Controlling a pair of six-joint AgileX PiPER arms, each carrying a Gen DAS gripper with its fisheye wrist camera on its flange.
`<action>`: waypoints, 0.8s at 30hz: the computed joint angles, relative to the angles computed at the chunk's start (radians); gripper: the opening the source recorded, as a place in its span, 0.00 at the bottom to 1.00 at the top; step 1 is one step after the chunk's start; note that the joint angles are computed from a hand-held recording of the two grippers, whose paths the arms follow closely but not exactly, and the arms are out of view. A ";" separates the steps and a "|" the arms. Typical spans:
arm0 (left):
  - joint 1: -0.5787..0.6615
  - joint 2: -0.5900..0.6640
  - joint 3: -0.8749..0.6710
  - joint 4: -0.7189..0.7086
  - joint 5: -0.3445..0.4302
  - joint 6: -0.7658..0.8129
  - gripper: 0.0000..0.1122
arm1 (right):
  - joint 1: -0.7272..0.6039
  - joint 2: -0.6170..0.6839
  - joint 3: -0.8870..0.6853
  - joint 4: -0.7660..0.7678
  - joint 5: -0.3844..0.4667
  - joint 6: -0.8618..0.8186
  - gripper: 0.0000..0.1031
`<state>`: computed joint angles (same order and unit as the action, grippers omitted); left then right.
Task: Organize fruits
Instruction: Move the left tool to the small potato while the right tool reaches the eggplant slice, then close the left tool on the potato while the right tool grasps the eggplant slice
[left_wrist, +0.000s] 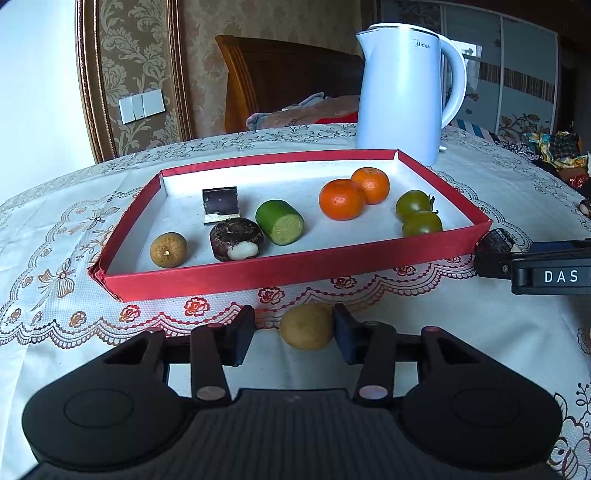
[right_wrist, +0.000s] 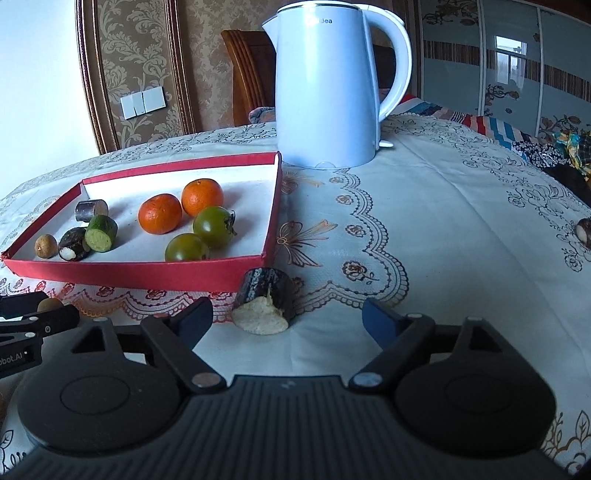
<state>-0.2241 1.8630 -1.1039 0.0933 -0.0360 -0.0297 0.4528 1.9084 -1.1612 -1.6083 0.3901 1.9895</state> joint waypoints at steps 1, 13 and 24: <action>0.000 0.000 0.000 0.018 0.000 -0.020 0.40 | 0.004 0.004 -0.007 0.008 0.006 -0.010 0.84; 0.000 0.000 0.000 0.003 0.000 -0.003 0.40 | 0.038 0.045 -0.081 0.140 0.053 -0.202 0.62; 0.001 0.000 0.000 0.075 -0.001 -0.074 0.40 | 0.047 0.045 -0.076 0.107 0.060 -0.189 0.46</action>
<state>-0.2234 1.8634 -1.1037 0.1680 -0.0373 -0.1041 0.4993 1.9532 -1.2368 -1.5015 0.4498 1.8008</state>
